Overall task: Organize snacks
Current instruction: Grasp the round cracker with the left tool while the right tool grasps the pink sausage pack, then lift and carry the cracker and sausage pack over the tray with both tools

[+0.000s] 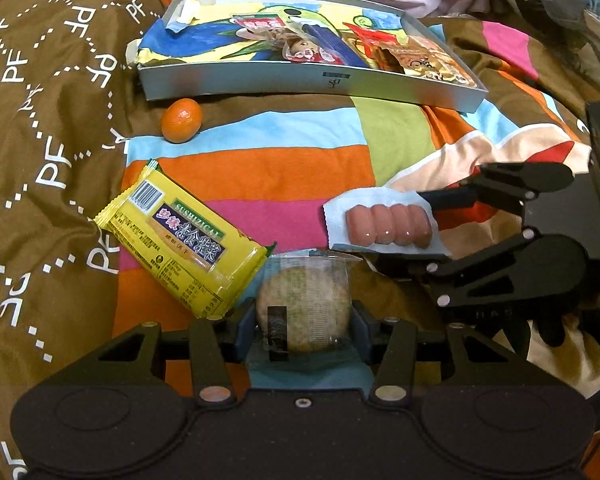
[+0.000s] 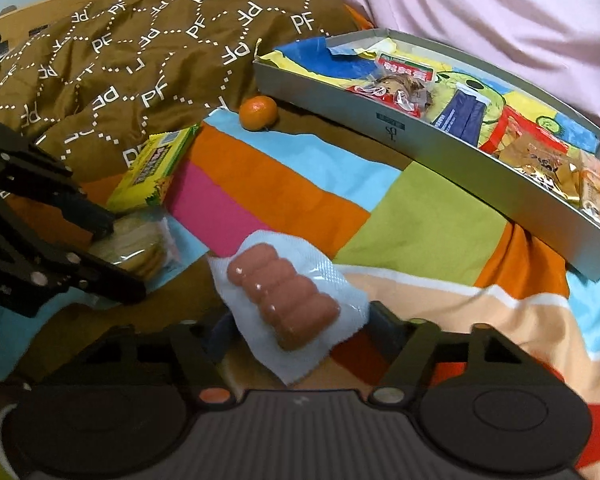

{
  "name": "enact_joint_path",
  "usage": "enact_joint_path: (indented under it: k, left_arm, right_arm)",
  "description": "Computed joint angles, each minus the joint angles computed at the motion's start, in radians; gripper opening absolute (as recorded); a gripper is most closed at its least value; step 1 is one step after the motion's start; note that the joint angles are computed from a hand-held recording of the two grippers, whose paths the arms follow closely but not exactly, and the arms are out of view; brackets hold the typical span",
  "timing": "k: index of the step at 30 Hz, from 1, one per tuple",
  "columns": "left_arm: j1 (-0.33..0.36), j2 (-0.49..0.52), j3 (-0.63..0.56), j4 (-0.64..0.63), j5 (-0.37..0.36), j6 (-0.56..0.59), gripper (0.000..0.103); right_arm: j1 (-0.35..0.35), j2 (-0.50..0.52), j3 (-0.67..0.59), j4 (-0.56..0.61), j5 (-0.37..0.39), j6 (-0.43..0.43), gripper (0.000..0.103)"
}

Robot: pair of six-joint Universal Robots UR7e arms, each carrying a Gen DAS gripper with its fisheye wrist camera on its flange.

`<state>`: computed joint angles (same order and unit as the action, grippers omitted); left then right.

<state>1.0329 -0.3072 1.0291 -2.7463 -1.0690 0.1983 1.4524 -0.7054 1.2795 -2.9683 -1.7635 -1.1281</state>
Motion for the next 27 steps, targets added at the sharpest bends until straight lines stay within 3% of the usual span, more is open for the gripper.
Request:
enact_joint_path:
  k: [8,15,22,27]
  left_arm:
    - [0.0,-0.012,0.024,-0.011,-0.006,-0.023,0.051]
    - [0.004,-0.013,0.025,-0.012,-0.015,-0.03,0.051]
    - [0.004,-0.011,0.024,-0.015,-0.017,-0.033,0.051]
    - [0.003,-0.011,0.019,-0.005,-0.009,-0.049,0.051]
  right_arm:
    - [0.008,-0.016,0.049,-0.054,-0.017,-0.001,0.077]
    - [-0.012,-0.002,-0.011,0.043,0.059,0.017,0.087]
    - [-0.011,0.002,-0.014,0.056,0.063,0.014,0.077]
    - [0.006,0.007,0.018,-0.015,0.018,0.025,0.067]
